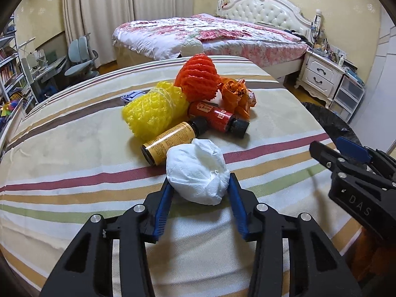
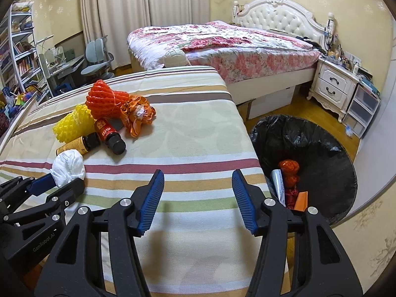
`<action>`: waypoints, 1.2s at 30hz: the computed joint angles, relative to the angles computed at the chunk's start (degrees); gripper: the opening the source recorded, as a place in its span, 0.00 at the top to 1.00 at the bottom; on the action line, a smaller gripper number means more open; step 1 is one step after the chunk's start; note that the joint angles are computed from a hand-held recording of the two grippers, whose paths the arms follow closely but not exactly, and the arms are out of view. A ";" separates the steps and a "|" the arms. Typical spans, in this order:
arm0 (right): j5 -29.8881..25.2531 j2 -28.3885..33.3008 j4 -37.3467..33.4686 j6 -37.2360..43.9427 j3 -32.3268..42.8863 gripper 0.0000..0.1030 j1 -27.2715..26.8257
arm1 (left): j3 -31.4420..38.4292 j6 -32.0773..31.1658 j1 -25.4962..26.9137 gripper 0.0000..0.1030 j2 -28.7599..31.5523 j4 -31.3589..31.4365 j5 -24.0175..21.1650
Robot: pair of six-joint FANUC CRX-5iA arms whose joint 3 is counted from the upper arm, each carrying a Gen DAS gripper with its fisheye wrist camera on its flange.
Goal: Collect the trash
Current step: 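Grasp the white tissue ball with the left tool, then grasp the orange printed bag with the right tool and lift it toward the bin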
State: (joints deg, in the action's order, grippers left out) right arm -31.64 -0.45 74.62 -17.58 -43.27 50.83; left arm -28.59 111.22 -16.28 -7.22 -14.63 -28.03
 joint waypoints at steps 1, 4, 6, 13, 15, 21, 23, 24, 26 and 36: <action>0.00 0.23 -0.03 0.12 0.25 0.46 0.19 | 0.22 0.77 -0.40 0.59 -0.16 -0.93 -0.32; 0.89 0.68 -0.12 0.98 0.78 0.46 0.16 | -0.53 1.47 -0.49 0.59 -1.34 -2.21 -0.20; 1.55 1.07 -0.51 1.81 1.30 0.46 0.06 | -1.19 2.08 -0.33 0.59 -2.44 -2.96 -0.42; 5.00 3.17 -2.92 4.72 4.03 0.46 -1.30 | -3.01 5.28 2.41 0.59 -5.90 -5.59 -1.94; 5.41 4.27 -6.00 7.59 5.63 0.46 -1.23 | -3.23 6.19 3.40 0.59 -6.29 -6.37 -2.56; 5.18 6.60 -8.46 10.89 8.79 0.46 -1.32 | -4.42 2.68 9.34 0.59 -6.66 -2.37 -1.90; 5.00 7.43 -9.14 11.90 9.82 0.46 -1.20 | -3.06 4.82 9.44 0.59 -5.76 -4.80 -2.37; 4.87 7.94 -9.53 12.46 10.51 0.46 -1.17 | -2.51 4.92 10.07 0.59 -5.18 -5.09 -2.42; 4.81 8.52 -9.39 12.64 11.19 0.46 -1.27 | -1.72 5.12 10.90 0.59 -4.24 -5.22 -2.31; 4.48 11.81 -11.75 16.70 15.33 0.46 -1.26 | 1.40 4.65 14.20 0.59 -0.08 -4.67 -1.63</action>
